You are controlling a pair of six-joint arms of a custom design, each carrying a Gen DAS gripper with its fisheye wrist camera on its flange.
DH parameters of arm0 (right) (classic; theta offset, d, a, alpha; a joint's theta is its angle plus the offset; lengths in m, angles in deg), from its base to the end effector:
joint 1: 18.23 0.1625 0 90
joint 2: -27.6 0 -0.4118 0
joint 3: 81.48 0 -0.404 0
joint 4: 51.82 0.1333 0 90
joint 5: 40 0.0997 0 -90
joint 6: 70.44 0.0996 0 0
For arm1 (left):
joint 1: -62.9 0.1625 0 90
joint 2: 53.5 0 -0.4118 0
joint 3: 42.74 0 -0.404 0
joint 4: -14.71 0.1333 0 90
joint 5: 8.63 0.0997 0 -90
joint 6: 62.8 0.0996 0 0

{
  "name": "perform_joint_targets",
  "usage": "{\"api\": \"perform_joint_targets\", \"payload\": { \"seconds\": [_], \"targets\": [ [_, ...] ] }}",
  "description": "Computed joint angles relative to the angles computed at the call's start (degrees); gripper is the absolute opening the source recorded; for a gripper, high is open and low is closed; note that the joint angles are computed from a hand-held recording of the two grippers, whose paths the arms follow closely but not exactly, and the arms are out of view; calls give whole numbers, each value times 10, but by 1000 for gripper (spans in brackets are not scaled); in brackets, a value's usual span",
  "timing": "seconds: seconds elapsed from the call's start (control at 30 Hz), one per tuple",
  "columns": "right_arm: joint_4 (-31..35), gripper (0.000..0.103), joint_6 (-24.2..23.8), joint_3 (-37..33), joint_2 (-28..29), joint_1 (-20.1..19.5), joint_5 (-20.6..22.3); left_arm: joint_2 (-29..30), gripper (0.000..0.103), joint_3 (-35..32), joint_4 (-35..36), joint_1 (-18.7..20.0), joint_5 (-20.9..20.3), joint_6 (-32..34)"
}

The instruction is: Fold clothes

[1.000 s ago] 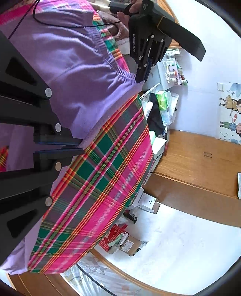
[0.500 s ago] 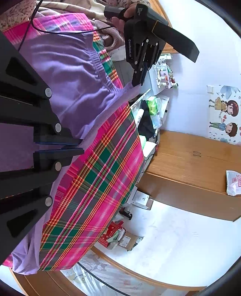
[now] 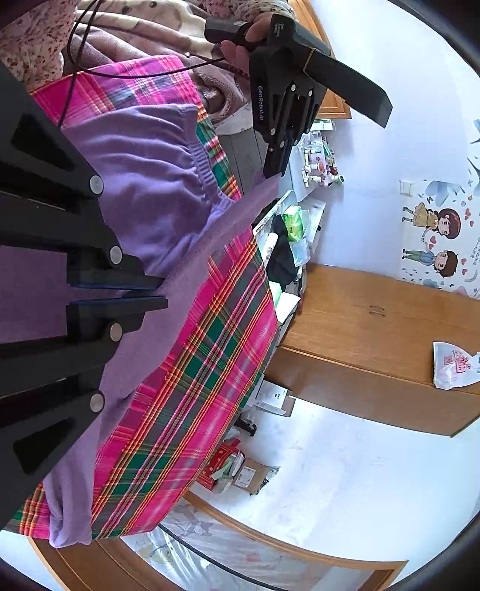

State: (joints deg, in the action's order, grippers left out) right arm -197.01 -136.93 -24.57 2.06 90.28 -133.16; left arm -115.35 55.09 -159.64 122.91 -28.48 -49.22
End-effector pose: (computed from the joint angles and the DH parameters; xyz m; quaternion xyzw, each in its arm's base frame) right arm 0.3904 -0.7634 0.0790 0.6566 -0.7250 0.1775 0.1085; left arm -0.1097 -0.6441 0.3403 0.0585 0.7806 -0.4067 0.4710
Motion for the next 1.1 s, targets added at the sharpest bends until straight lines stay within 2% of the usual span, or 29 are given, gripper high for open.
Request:
{"api": "perform_joint_targets", "payload": {
  "seconds": [0.33, 0.67, 0.87, 1.03, 1.1],
  "targets": [
    [-42, 3, 6, 100, -55, -12, 3, -21, 5, 74, -14, -19, 15, -55],
    [-53, 3, 5, 158, -81, -21, -8, -40, 5, 124, 15, -17, 23, -133],
    [-62, 3, -9, 185, -95, -25, -14, -53, 5, 144, 29, -15, 12, -170],
    [-67, 3, -16, 198, -98, -30, -23, -77, 5, 161, 54, -4, -38, -255],
    [-73, 3, -25, 202, -97, -31, -31, -89, 6, 168, 54, 5, -76, -294]
  ]
}}
